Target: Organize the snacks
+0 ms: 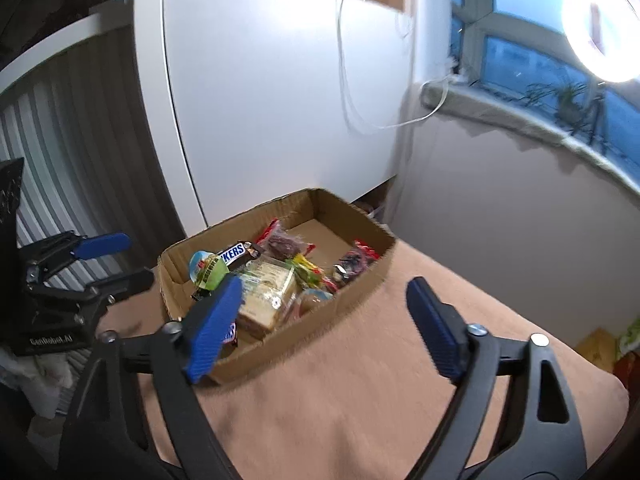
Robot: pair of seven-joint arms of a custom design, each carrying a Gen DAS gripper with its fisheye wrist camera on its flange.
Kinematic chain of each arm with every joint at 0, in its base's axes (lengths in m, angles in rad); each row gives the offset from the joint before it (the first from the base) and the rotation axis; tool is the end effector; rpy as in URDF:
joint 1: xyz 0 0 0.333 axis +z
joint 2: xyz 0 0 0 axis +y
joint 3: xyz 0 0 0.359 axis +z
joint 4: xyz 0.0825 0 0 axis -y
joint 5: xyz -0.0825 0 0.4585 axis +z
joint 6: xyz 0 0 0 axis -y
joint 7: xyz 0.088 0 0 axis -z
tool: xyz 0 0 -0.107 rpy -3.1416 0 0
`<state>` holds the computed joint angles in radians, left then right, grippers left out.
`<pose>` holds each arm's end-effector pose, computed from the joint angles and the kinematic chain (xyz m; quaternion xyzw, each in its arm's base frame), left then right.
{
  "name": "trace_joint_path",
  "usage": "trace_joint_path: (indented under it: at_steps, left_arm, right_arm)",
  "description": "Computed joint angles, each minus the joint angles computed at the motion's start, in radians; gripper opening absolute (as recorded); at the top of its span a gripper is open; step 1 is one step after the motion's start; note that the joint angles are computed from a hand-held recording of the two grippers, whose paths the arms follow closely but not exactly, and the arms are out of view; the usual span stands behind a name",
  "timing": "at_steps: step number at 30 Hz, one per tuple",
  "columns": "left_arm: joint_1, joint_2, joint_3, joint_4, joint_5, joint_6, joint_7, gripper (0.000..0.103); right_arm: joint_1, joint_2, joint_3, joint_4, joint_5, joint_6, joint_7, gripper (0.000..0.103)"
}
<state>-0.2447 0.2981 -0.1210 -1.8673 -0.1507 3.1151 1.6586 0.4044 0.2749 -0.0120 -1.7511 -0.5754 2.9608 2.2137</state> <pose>0.7059 -0.2471 0.4729 -0.5341 0.7103 -0.3943 0.2340 0.6865 0.3248 0.5260 -0.7041 0.5367 -0.2807 0.3707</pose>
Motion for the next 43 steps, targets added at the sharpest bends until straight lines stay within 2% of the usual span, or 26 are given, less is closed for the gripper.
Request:
trace_joint_path:
  at_steps: [1, 4, 5, 7, 9, 11, 18, 20, 25, 34, 40, 41, 43]
  left_arm:
    - [-0.022, -0.012, 0.023, -0.015, 0.009, 0.013, -0.021, 0.068]
    - [-0.090, -0.051, 0.092, -0.067, 0.046, 0.049, -0.084, 0.069]
    - [-0.143, -0.061, 0.150, -0.079, 0.076, 0.056, -0.123, 0.071]
    - [-0.220, -0.074, 0.233, -0.099, 0.125, 0.068, -0.190, 0.074]
    - [-0.231, -0.084, 0.246, -0.110, 0.146, 0.068, -0.218, 0.074]
    - [-0.293, -0.089, 0.314, -0.115, 0.200, 0.057, -0.281, 0.074]
    - [-0.301, -0.102, 0.333, -0.126, 0.321, 0.049, -0.395, 0.074]
    - [-0.290, -0.102, 0.326, -0.125, 0.349, 0.044, -0.420, 0.074]
    - [-0.302, -0.105, 0.350, -0.126, 0.452, 0.039, -0.518, 0.074]
    - [-0.280, -0.111, 0.341, -0.123, 0.590, 0.037, -0.646, 0.074]
    - [-0.237, -0.111, 0.298, -0.123, 0.618, 0.040, -0.661, 0.074]
    - [-0.206, -0.111, 0.262, -0.125, 0.592, 0.038, -0.631, 0.074]
    - [-0.206, -0.111, 0.262, -0.124, 0.591, 0.028, -0.631, 0.074]
  right_arm:
    - [0.045, -0.024, -0.051, -0.026, -0.075, 0.005, 0.084, 0.092]
    - [0.094, -0.075, -0.106, -0.075, -0.250, -0.008, 0.275, 0.094]
    - [0.103, -0.091, -0.115, -0.090, -0.309, -0.017, 0.340, 0.095]
    - [0.113, -0.127, -0.125, -0.122, -0.428, -0.034, 0.470, 0.100]
    - [0.104, -0.149, -0.116, -0.141, -0.501, -0.045, 0.545, 0.100]
    - [0.088, -0.169, -0.100, -0.160, -0.549, -0.053, 0.601, 0.100]
    - [0.011, -0.211, -0.025, -0.206, -0.620, -0.077, 0.685, 0.100]
    - [-0.014, -0.216, -0.002, -0.213, -0.620, -0.074, 0.690, 0.100]
    - [-0.060, -0.217, 0.043, -0.217, -0.623, -0.074, 0.692, 0.100]
    - [-0.079, -0.222, 0.061, -0.224, -0.630, -0.076, 0.700, 0.100]
    - [-0.083, -0.229, 0.063, -0.234, -0.638, -0.080, 0.712, 0.100]
    - [-0.085, -0.234, 0.063, -0.240, -0.638, -0.085, 0.716, 0.100]
    - [-0.089, -0.242, 0.064, -0.251, -0.650, -0.100, 0.732, 0.100]
